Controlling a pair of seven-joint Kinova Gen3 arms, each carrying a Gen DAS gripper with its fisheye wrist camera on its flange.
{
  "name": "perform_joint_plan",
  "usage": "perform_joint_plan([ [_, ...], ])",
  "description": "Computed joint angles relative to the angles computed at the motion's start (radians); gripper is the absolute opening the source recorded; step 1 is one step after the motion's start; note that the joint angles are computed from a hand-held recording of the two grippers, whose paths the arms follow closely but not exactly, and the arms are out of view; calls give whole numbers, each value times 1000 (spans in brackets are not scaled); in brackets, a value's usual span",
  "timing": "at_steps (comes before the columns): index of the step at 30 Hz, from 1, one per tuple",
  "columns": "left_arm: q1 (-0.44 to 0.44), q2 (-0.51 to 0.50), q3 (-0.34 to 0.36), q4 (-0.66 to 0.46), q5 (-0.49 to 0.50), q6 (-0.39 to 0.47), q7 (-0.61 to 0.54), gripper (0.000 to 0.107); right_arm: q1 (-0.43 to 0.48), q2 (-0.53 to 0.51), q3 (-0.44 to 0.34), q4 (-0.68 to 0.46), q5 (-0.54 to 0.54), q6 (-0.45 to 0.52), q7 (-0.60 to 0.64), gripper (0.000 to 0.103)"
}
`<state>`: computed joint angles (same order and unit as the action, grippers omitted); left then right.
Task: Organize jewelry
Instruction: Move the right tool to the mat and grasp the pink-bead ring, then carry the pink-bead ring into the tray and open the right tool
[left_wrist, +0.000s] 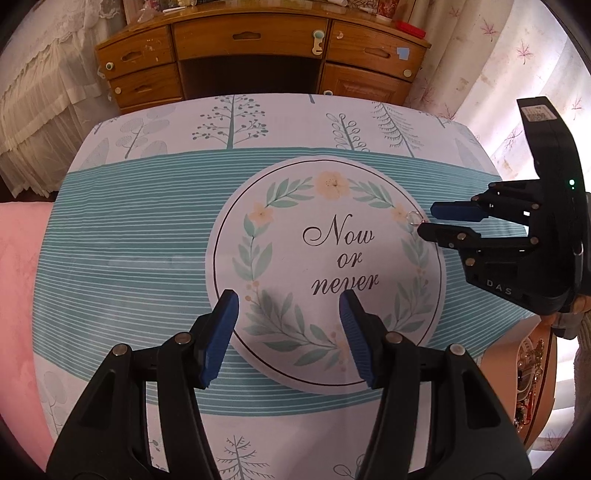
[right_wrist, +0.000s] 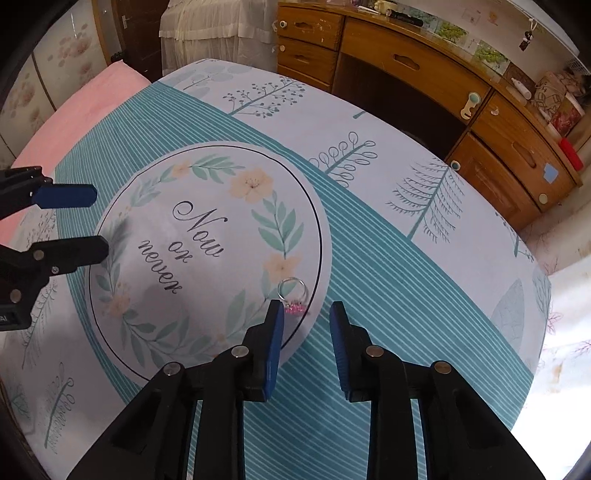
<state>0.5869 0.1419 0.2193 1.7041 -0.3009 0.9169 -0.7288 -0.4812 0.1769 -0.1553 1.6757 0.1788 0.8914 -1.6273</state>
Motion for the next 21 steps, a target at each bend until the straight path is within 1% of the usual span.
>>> perform_joint_plan([
  [2,-4,2,-1,3,8,-3,-5,54,3,3,-2,-3,-9,-2,10,22],
  [6,-8,3,-3,5,14,-6,-11,54,1,3,-9,-3,-24,-1,34,10],
  [8,-6,3,-3,3,13,-3,-10,54,-24,-1,-9,5,15,-4,5,10],
  [12,3,-9,1,-1,3,10,3,54,-46,-9,-8,11,47,-5,-43,10],
  [16,18,-42,18,-5,-11,39,23,54,-42,-73,-15,36,38,-8,-91,10],
  [19,32,-75,42,-6,-13,67,45,54,-31,-164,-35,77,14,-17,-122,10],
  [21,40,-100,62,-3,-5,74,56,54,-28,-235,-58,106,7,-9,-169,10],
])
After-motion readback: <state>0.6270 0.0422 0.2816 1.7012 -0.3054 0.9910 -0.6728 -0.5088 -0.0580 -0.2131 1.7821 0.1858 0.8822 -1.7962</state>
